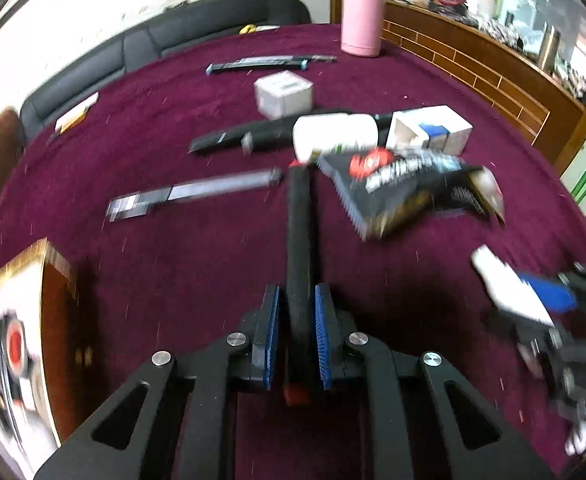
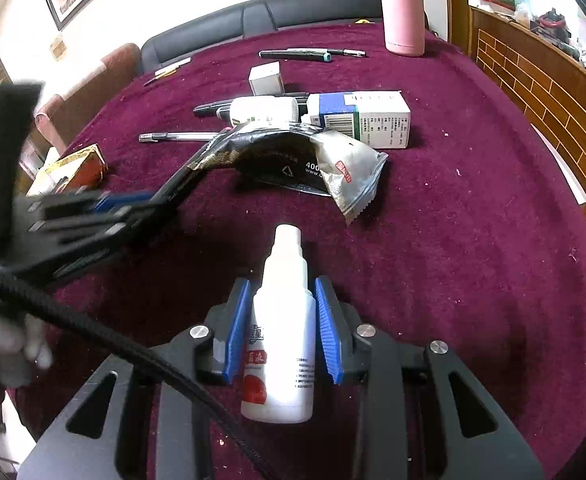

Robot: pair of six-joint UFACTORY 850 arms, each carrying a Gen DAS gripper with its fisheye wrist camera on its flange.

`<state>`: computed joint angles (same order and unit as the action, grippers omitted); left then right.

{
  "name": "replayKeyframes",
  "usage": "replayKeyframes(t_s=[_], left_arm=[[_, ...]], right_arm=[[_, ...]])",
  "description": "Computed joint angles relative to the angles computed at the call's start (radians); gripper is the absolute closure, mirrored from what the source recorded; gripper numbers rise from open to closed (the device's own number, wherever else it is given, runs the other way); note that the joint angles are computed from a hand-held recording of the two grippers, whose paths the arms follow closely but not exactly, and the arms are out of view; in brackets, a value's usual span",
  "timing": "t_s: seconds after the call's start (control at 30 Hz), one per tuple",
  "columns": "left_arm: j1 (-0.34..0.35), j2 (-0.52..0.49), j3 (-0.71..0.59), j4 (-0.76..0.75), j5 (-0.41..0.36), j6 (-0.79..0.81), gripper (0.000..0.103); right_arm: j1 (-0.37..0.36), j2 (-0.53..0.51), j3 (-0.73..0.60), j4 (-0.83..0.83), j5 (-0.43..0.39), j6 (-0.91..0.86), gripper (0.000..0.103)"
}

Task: Organize objects
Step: 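Grasp the red-capped black marker with the left gripper, then carry the marker with the left gripper while the right gripper carries the spray bottle toward the tray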

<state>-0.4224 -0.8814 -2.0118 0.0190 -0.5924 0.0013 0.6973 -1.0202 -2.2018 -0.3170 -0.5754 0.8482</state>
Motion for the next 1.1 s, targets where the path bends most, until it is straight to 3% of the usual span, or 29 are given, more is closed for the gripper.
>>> replayKeyframes(t_s=[0.13,0.2,0.3,0.5,0.6,0.63,0.7,0.73,0.77,0.83,0.97,1.1], left_arm=[[0.016,0.118,0.180,-0.079,0.032,0.073,0.089],[0.012,0.138,0.204,-0.077,0.045,0.072,0.089],[-0.003,0.095,0.125,0.062,0.048,-0.025,0.087],[-0.026,-0.146,-0.234,0.206,-0.064,-0.059,0.078],[-0.044,-0.127,-0.178,0.348,0.014,-0.149,0.077],[-0.044,-0.113,-0.154,0.340,0.029,-0.140,0.083],[-0.032,-0.091,-0.124,0.218,0.033,-0.050,0.092],[-0.027,-0.081,-0.111,0.185,0.031,-0.033,0.092],[-0.020,-0.060,-0.079,0.130,0.039,0.001,0.092],[-0.014,-0.011,-0.004,0.113,0.080,-0.013,0.092],[0.005,0.112,0.167,-0.018,0.186,0.034,0.092],[0.038,0.248,0.339,-0.284,0.278,0.236,0.092]], right_arm=[[0.001,-0.010,-0.018,-0.003,-0.016,-0.002,0.071],[0.001,-0.012,-0.023,0.008,-0.014,-0.013,0.065],[0.002,-0.019,-0.036,0.010,-0.021,-0.014,0.064],[0.008,-0.055,-0.108,0.010,-0.092,-0.035,0.063],[0.008,-0.067,-0.131,0.020,-0.113,-0.061,0.063],[0.008,-0.068,-0.134,0.020,-0.116,-0.067,0.063],[0.011,-0.075,-0.147,0.017,-0.132,-0.081,0.063],[0.014,-0.085,-0.165,0.009,-0.153,-0.089,0.065],[0.017,-0.091,-0.177,-0.006,-0.170,-0.082,0.075],[0.020,-0.091,-0.179,-0.018,-0.184,-0.064,0.075],[0.006,-0.021,-0.060,0.083,-0.075,-0.074,0.075],[-0.002,0.029,0.018,0.225,0.027,-0.156,0.075]])
